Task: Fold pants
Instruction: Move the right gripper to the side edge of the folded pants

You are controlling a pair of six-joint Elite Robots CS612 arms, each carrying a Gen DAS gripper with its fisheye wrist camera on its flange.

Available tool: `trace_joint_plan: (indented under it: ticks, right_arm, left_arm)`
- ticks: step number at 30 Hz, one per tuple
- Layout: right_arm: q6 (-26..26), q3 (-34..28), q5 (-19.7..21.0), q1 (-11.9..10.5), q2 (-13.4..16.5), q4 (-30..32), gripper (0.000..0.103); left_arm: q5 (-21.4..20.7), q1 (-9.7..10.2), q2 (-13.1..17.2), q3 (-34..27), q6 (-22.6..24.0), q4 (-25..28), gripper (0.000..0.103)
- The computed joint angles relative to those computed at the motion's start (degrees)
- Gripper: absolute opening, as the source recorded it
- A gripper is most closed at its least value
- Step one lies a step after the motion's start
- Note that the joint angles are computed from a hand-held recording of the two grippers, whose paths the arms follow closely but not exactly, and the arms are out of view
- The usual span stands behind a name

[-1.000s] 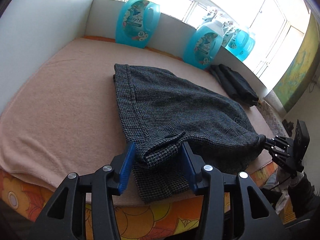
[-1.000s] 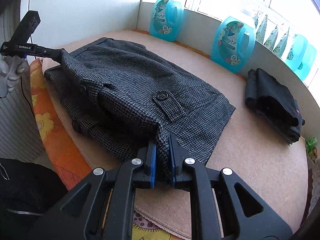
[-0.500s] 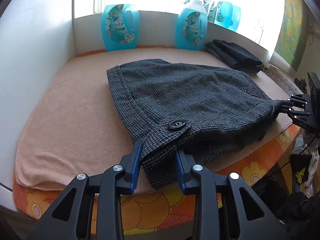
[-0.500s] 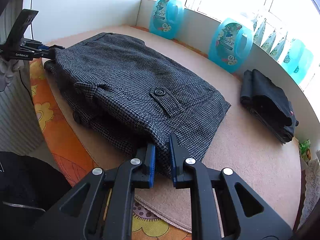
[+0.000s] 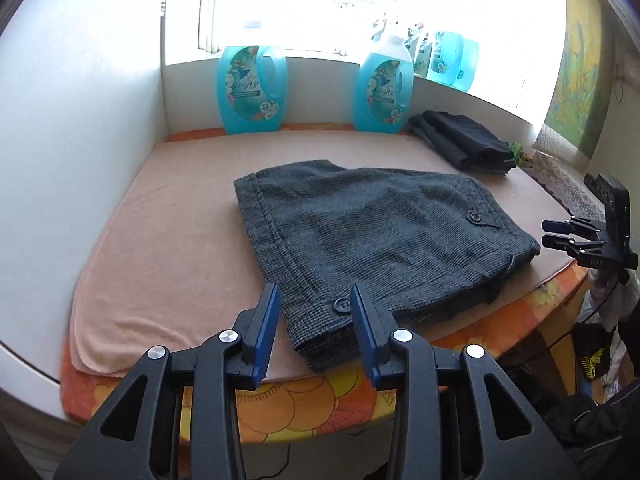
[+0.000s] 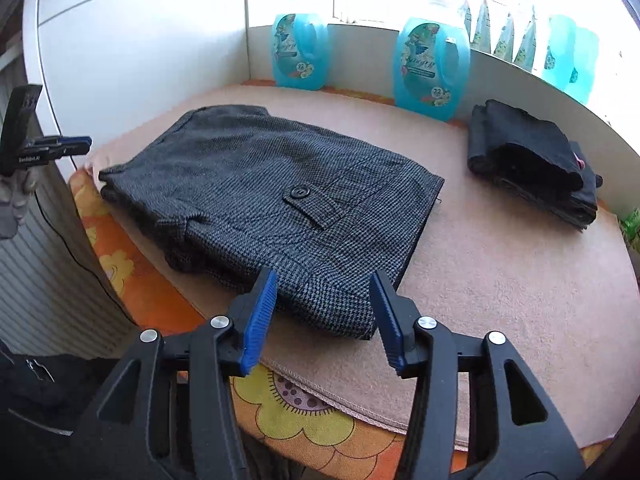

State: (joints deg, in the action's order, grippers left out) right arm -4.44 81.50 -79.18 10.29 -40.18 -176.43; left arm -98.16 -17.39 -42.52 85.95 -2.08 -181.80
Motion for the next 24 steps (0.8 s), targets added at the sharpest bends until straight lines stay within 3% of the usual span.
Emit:
trace_joint_plan:
  ticks: [6,9,16,21,24]
  right_arm:
    - [20.5,-1.9,2.2,-2.0,1.2,2.8,0.055]
    - [26.7,-2.5,4.2,-2.9,1.9,5.0,0.056]
    - [33.5,-1.5,9.7,-3.8,2.6,6.2,0.059]
    - [36.6,-0.2,10.8,-3.3,2.2,4.7,0.071]
    - [38.8,-0.7,13.8,-3.1,2.7,4.1,0.075]
  left_arm:
    - [-6.2,-2.77,3.3,-5.6,4.3,2.0,0.035]
    - [-9.2,-3.86,5.3,-8.5,4.8,3.8,0.035]
    - [-9.5,-5.68,7.1,-10.4,9.4,10.5,0.035]
    - [-9.2,-5.78,7.2,-9.5,9.7,8.6,0.035]
    - [-8.6,-5.91,7.1,-8.9,10.0,7.6,0.035]
